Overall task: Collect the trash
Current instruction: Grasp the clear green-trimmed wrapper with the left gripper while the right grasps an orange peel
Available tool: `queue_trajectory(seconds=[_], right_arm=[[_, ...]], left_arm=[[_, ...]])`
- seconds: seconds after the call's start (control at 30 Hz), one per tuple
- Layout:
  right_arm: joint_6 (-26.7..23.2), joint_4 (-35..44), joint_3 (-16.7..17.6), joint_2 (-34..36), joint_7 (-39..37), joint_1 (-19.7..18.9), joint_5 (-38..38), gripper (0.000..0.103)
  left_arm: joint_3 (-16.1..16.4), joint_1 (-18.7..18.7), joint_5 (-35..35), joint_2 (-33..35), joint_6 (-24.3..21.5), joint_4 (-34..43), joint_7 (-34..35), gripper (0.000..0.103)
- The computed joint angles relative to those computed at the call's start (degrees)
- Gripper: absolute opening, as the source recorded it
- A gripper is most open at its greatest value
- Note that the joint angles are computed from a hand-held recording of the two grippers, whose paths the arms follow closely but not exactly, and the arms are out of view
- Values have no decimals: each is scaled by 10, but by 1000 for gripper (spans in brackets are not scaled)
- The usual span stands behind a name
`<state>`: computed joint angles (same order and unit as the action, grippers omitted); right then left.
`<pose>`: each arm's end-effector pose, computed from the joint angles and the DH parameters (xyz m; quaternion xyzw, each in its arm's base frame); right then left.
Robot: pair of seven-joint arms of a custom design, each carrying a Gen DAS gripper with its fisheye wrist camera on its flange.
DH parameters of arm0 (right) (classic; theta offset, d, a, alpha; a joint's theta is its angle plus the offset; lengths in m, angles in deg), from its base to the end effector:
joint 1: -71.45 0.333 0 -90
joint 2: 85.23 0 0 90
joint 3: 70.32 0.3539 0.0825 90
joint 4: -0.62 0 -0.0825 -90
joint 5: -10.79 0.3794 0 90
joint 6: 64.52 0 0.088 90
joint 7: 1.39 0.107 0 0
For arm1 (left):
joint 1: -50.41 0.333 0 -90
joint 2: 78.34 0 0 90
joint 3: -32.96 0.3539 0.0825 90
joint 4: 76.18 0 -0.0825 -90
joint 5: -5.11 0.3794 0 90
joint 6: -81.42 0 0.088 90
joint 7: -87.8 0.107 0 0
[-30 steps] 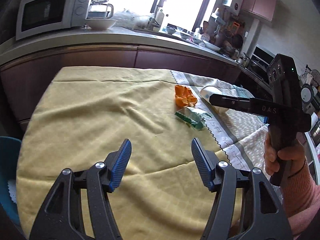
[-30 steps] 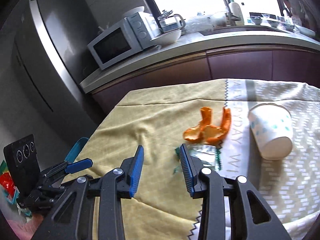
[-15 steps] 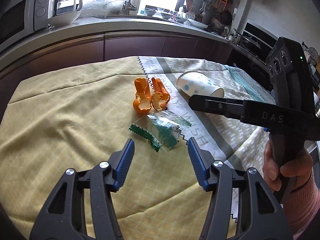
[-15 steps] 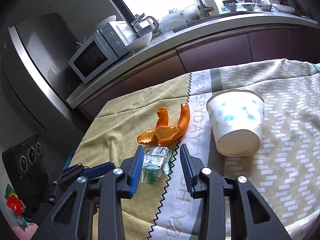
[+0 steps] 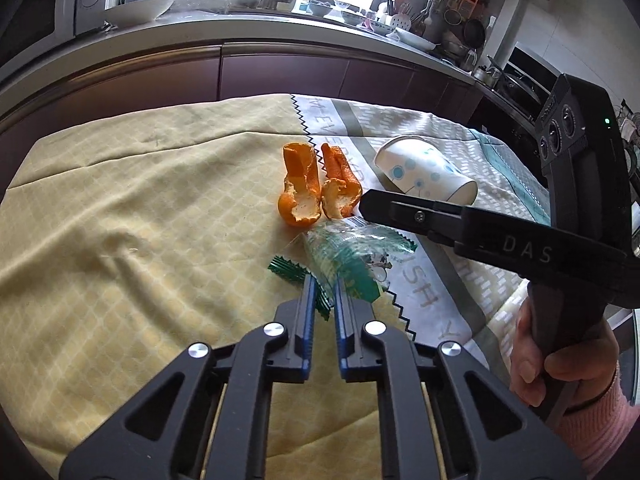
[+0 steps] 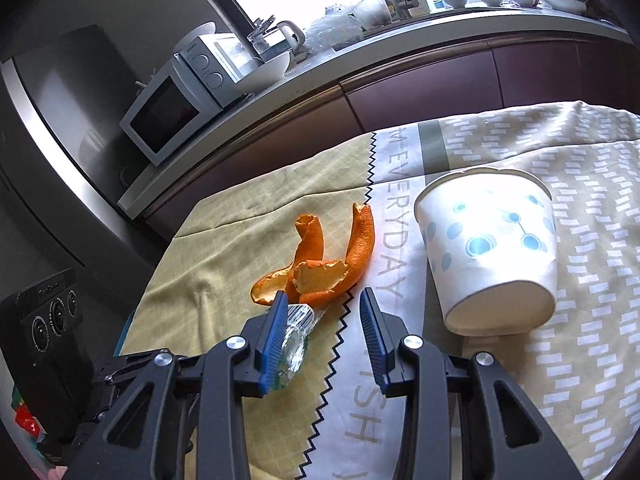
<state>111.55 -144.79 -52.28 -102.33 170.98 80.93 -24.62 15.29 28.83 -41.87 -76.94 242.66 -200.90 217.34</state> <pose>0.3786 0.2601 0.4954 -0.5304 0.7428 -0.1162 0.3917 0.4651 -0.3323 0.4787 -0.4058 0.8377 -0.3645 0.0268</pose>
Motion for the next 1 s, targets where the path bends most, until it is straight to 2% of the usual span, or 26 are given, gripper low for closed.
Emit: queue_trajectory(seconds=[0.17, 0.3, 0.5, 0.6, 0.7, 1.0], right_arm=[[-9, 10, 28, 5, 40, -34, -35, 36], [-24, 19, 27, 13, 64, -36, -54, 36], [-48, 40, 8, 36, 105, -16, -90, 34], [-41, 41, -11, 46, 120, -1, -98, 18], [-26, 35, -21, 45, 140, 3, -110, 8], [-12, 19, -7, 24, 176, -9, -135, 5]], left_arm=[[4, 0, -33, -22, 4, -15, 33, 8], [13, -4, -59, -44, 8, -32, 56, 8], [30, -10, -99, -75, 9, -57, 91, 8], [39, -11, -118, -88, 7, -67, 106, 8], [45, -10, -130, -97, 3, -75, 114, 8], [60, -8, -153, -125, 5, -99, 133, 8]])
